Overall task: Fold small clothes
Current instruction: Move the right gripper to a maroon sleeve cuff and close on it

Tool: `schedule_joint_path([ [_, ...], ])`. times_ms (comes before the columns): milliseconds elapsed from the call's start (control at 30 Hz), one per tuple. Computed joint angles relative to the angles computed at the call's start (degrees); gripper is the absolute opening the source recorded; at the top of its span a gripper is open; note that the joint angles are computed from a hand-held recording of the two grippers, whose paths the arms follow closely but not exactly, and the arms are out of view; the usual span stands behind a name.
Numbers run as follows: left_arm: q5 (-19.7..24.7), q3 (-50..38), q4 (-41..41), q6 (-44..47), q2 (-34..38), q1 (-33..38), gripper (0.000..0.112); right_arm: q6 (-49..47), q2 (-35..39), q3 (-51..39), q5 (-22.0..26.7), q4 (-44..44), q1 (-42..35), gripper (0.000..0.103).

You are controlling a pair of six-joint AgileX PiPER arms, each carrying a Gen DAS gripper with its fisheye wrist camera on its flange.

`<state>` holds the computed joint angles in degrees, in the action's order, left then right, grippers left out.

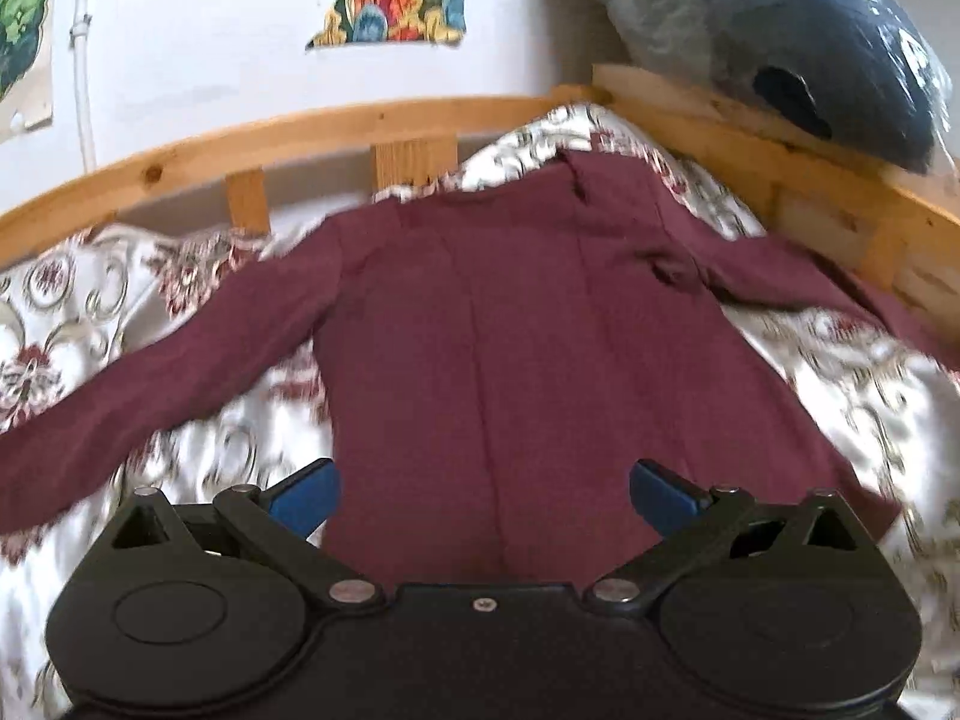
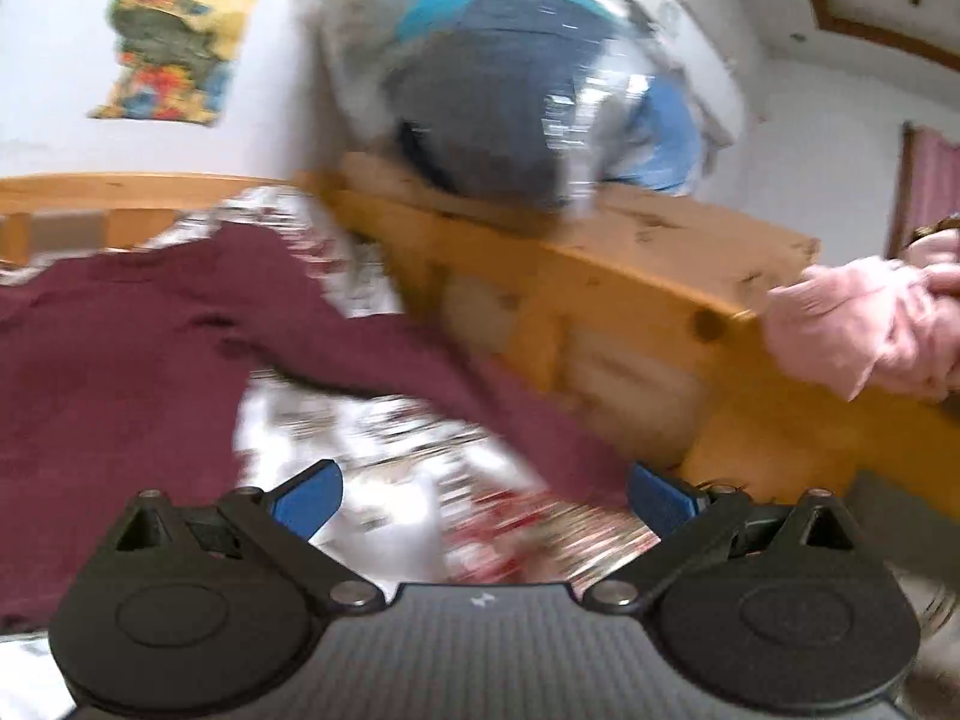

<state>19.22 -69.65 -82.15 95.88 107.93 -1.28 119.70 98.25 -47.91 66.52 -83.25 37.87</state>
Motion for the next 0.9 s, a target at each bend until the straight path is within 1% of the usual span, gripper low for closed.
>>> schedule_joint_path([
  [33,-0.01,-1.28,-1.47,0.78,1.15,-0.25,0.102,-1.41,-0.19,0.08,-0.67,-0.37,-2.37,0.103],
  [67,0.50,-2.61,-2.91,1.30,2.44,-0.40,0.102,-4.45,-0.40,-0.34,-2.46,-0.29,-5.48,0.103],
  [100,1.82,-4.14,-3.03,0.66,3.88,-0.22,0.102,-7.45,-0.27,-1.16,-3.96,0.21,-8.18,0.103],
  [133,3.39,-5.91,-1.98,-0.98,5.42,0.01,0.102,-9.48,-0.08,-1.63,-5.95,0.27,-10.81,0.103],
  [167,4.30,-7.41,-0.63,-2.75,6.77,0.10,0.102,-11.99,-0.24,-2.05,-8.94,0.49,-13.69,0.103],
  [233,4.12,-9.33,0.27,-3.95,8.83,-0.27,0.102,-16.67,0.41,-3.67,-12.67,2.52,-18.08,0.103],
  [300,3.45,-10.43,-1.35,-2.11,10.54,-0.63,0.102,-19.16,1.92,-5.64,-13.89,4.73,-20.37,0.103],
  [400,4.05,-9.48,-7.16,4.03,11.65,-0.23,0.102,-21.06,2.78,-6.44,-19.25,5.23,-23.76,0.103],
  [433,4.36,-8.66,-9.14,6.00,11.76,0.01,0.102,-21.89,3.45,-6.98,-20.37,5.49,-24.60,0.103],
  [467,4.80,-8.21,-9.19,6.16,11.91,0.28,0.102,-22.84,3.77,-7.30,-21.27,6.02,-25.21,0.101],
  [533,5.44,-8.28,-5.87,4.18,12.26,0.43,0.102,-26.19,4.38,-8.75,-24.56,8.30,-27.25,0.093],
  [567,5.62,-7.95,-5.73,4.95,12.17,0.49,0.102,-28.56,4.65,-9.83,-25.96,10.39,-28.34,0.088],
  [600,5.87,-7.25,-7.26,7.32,11.99,0.58,0.102,-31.10,5.28,-11.31,-26.89,13.00,-29.29,0.083],
  [633,6.22,-6.43,-9.45,10.11,11.72,0.69,0.102,-33.69,5.99,-12.83,-27.54,15.51,-30.30,0.082],
  [700,6.90,-5.70,-11.32,12.64,11.49,0.89,0.102,-38.30,7.23,-15.12,-27.77,19.15,-31.44,0.078],
  [733,7.37,-5.63,-11.30,12.80,11.49,1.07,0.102,-40.57,8.08,-16.32,-27.34,20.79,-31.81,0.073],
  [767,7.61,-5.46,-11.34,12.81,11.43,1.14,0.102,-42.61,8.61,-17.23,-27.14,22.46,-32.17,0.066],
  [800,7.84,-5.54,-10.81,12.01,11.47,1.30,0.102,-44.94,8.95,-18.02,-27.51,24.76,-32.71,0.054],
  [833,8.08,-5.71,-10.13,10.90,11.50,1.44,0.102,-45.84,9.22,-18.60,-27.45,26.22,-32.93,0.045],
  [867,8.40,-5.70,-9.78,10.22,11.43,1.64,0.102,-46.42,9.48,-19.19,-26.90,27.26,-32.92,0.027],
  [900,8.73,-5.74,-9.60,9.75,11.39,1.93,0.102,-46.83,9.81,-19.68,-26.23,27.59,-32.67,0.018],
])
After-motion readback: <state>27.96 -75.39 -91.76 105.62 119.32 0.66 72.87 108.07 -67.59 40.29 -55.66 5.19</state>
